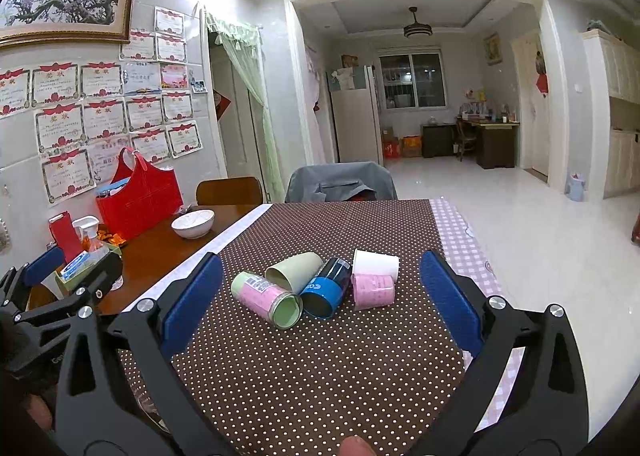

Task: Flip cup upside down

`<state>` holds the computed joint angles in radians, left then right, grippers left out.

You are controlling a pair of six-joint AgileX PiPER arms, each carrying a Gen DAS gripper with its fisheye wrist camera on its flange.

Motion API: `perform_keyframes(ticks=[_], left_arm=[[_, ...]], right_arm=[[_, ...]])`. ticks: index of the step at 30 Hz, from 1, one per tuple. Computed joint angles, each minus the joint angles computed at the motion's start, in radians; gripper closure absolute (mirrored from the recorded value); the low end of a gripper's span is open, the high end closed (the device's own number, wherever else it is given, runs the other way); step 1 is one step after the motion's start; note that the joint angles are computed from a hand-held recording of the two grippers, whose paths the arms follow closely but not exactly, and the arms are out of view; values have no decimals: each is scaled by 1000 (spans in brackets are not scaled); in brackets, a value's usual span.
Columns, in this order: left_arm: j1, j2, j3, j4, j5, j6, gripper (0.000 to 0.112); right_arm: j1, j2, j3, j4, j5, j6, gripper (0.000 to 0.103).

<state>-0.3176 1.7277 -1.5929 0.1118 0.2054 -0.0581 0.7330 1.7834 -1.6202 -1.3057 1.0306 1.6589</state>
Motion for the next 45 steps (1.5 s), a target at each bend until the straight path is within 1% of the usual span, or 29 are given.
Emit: perform_keyframes(ticks=[2,5,13,20,24,25,29,31,36,40,42,45], left_arm=[[-5,-2,5,42,-4,-40,16],[-5,-2,2,48,-4,-47,16],[-1,10,-19,28,-3,-26,16],[25,34,-49,-77,-2,75,16],[36,41,-50,-94,-11,91,16],[35,42,-48,-70,-17,66,16],[42,56,-61,-63,-17,59,16],[39,70,-69,-26,-16,23,16],[40,128,-128,17,12,-12,16],[45,210,-223,25,59,-6,16],[46,261,-286,35,89,-11,16],[46,331,-377,32,136,1,16]], right_arm=[[0,-1,3,-2,-2,3,6],[0,0,1,-2,-1,1,6],[-17,23,-37,19,-12,-43,6],[-26,59,-95,38,-13,-93,6],[-31,73,-113,43,-17,-110,6],[-33,77,-119,44,-19,-116,6],[-41,87,-135,54,-26,-137,6],[-53,102,-157,74,-35,-157,6],[-122,154,-229,175,-89,-250,6],[-196,217,-305,308,-142,-361,6],[-225,266,-376,380,-136,-439,6],[-283,356,-508,531,-128,-582,6]])
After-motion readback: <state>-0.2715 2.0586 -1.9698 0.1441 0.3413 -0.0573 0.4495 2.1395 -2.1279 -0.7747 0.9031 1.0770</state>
